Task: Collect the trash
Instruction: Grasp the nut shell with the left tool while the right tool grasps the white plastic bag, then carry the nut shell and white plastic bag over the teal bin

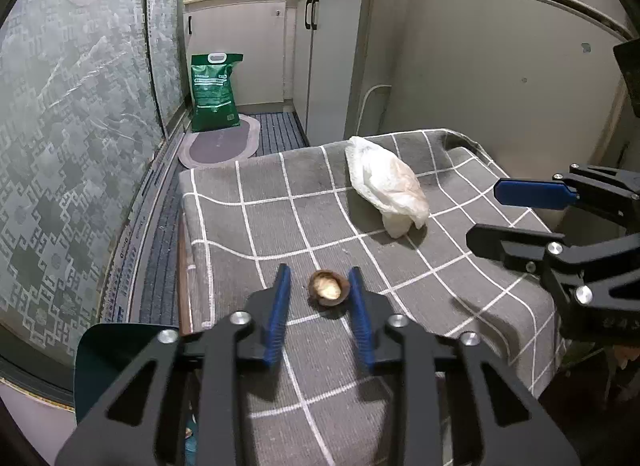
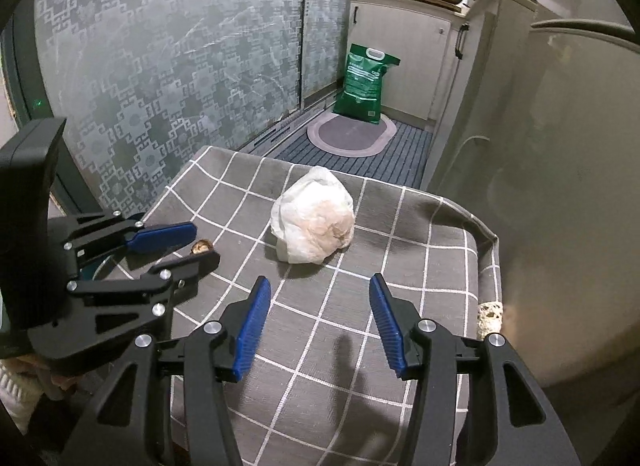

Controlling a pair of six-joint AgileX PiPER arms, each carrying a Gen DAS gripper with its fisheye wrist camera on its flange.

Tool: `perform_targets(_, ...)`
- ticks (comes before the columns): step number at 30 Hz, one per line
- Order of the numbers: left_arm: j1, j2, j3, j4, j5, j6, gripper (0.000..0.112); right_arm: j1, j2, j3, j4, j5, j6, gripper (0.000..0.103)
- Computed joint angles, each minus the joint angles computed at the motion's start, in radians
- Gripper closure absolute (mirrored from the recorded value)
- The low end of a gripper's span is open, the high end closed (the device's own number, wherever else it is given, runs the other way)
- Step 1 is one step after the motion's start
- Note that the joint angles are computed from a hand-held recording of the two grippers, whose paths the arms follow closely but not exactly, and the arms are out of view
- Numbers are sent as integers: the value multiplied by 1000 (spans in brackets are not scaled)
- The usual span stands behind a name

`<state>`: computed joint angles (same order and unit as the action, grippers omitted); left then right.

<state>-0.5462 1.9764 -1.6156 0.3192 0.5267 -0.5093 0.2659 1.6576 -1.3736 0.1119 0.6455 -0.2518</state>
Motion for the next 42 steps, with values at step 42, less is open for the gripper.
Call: perform_targets(42,184,-436,408,-288,-183,263,91,63,110,-129,71,5,125,88)
